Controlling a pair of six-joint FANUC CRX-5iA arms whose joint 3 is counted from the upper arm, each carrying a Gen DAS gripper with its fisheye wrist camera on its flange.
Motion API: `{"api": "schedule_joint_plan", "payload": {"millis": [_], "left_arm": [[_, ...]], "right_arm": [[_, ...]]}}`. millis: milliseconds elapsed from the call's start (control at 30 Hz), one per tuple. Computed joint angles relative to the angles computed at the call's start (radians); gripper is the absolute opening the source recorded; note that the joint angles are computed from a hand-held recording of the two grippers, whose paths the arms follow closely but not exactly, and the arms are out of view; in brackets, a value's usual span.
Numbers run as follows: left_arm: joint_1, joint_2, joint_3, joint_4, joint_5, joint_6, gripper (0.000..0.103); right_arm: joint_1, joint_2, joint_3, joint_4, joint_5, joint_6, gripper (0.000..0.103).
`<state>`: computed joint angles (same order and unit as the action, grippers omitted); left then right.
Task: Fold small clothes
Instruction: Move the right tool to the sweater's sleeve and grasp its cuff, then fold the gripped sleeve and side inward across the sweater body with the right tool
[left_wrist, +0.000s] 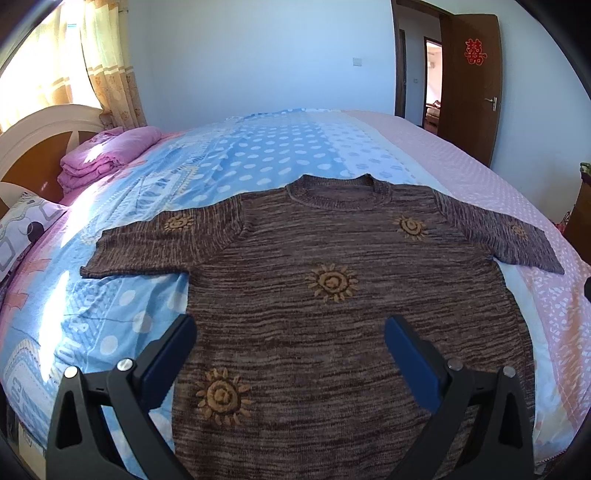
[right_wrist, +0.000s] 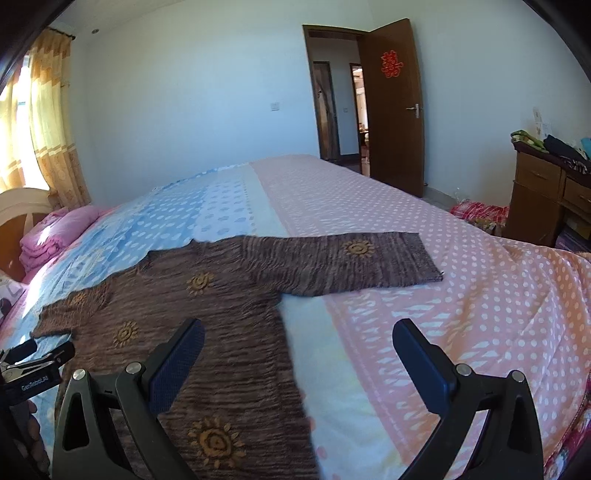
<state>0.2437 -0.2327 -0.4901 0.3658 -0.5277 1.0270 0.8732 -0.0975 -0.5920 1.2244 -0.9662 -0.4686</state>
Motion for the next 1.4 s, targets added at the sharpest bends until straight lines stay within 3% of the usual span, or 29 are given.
{"api": "schedule_joint_plan", "payload": {"millis": [67,167,333,400,500,567,633,800,867,933,1000,1033,1100,1200,1300,1400], "left_arm": [[0.015,0.039,0.008,0.070,0.026,-0.057,0.103],[0.027,0.114,0.060,0.069,0.065,-0.033,0.103],[0.050,0.231,0.102,0.177,0.090,-0.084,0.103],[0.053,0.264,0.123,0.133,0.099,-0.027,0.103],[0.057,0.298,0.149,0.047,0.110,0.079,0.103],[0.054,0.309,0.137,0.011,0.142,0.114,0.103],[0.061,0.345,0.189,-0.029,0.059,0.161,0.103],[0.071,0.340,0.163,0.034,0.066,0.132,0.103],[0.070,0.345,0.170,0.027,0.063,0.137,0.103],[0.066,0.346,0.174,0.004,0.069,0.150,0.103],[0.064,0.344,0.166,0.013,0.080,0.139,0.103],[0.064,0.345,0.158,0.037,0.090,0.117,0.103],[0.067,0.340,0.129,0.111,0.113,0.052,0.103],[0.069,0.335,0.095,0.214,0.135,-0.035,0.103],[0.068,0.335,0.087,0.242,0.140,-0.059,0.103],[0.067,0.336,0.081,0.270,0.145,-0.081,0.103]], "right_arm": [[-0.045,-0.033,-0.026,0.022,-0.006,-0.028,0.102],[-0.145,-0.075,-0.045,0.010,0.006,-0.052,0.101],[-0.380,-0.084,-0.020,-0.142,0.232,-0.002,0.082],[-0.435,-0.030,0.037,-0.250,0.270,0.090,0.073],[-0.491,0.063,0.124,-0.375,0.300,0.249,0.071],[-0.507,0.116,0.167,-0.417,0.302,0.293,0.071],[-0.522,0.166,0.207,-0.456,0.315,0.348,0.071],[-0.523,0.263,0.295,-0.573,0.298,0.467,0.071],[-0.506,0.286,0.307,-0.528,0.247,0.463,0.068],[-0.485,0.322,0.355,-0.533,0.147,0.527,0.056],[-0.482,0.322,0.356,-0.528,0.138,0.551,0.041],[-0.482,0.319,0.358,-0.536,0.137,0.570,0.027],[-0.490,0.307,0.365,-0.577,0.163,0.620,0.010],[-0.481,0.296,0.382,-0.562,0.148,0.609,0.007],[-0.453,0.279,0.392,-0.478,0.156,0.563,0.007],[-0.409,0.274,0.439,-0.457,0.176,0.604,0.007]]}}
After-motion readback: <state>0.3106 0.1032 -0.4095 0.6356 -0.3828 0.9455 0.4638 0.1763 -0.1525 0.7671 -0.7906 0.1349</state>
